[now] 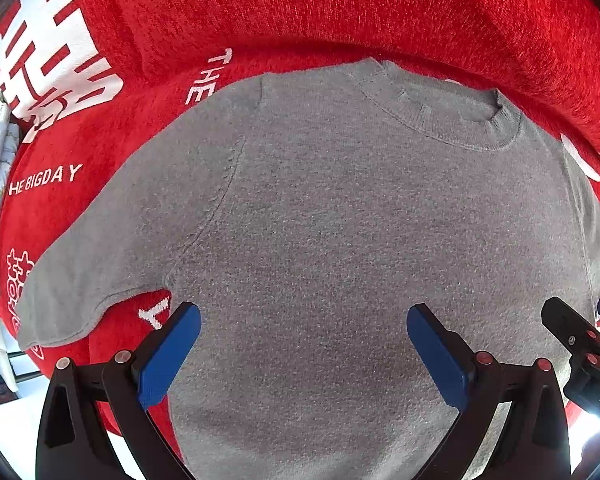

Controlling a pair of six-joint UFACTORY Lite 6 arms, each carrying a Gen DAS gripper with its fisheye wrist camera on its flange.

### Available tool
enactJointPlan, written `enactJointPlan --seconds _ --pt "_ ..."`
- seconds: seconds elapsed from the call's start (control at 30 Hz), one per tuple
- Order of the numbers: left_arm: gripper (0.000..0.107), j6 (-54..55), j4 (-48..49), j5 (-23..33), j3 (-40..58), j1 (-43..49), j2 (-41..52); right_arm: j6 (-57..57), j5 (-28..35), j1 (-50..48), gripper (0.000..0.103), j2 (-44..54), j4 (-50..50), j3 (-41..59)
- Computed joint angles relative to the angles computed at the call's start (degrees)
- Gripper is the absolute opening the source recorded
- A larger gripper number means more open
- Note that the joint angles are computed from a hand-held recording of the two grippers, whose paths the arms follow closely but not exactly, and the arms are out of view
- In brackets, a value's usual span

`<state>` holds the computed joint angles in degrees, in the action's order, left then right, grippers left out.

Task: Fold small clothes

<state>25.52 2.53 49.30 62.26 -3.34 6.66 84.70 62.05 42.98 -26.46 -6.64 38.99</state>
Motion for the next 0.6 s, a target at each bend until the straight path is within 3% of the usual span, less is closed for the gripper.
enactJointPlan --seconds 0.27,0.6 --pt "0.103 0.5 -0.2 0.2 0.2 0.4 0.0 4.4 -0.5 2.8 0.103 -1.1 -4.1 -0.9" --pt "0.103 1.3 -0.4 0.1 -0.2 0.9 -0.4 3.1 0.0 2.3 0.103 1.6 -2.3 1.0"
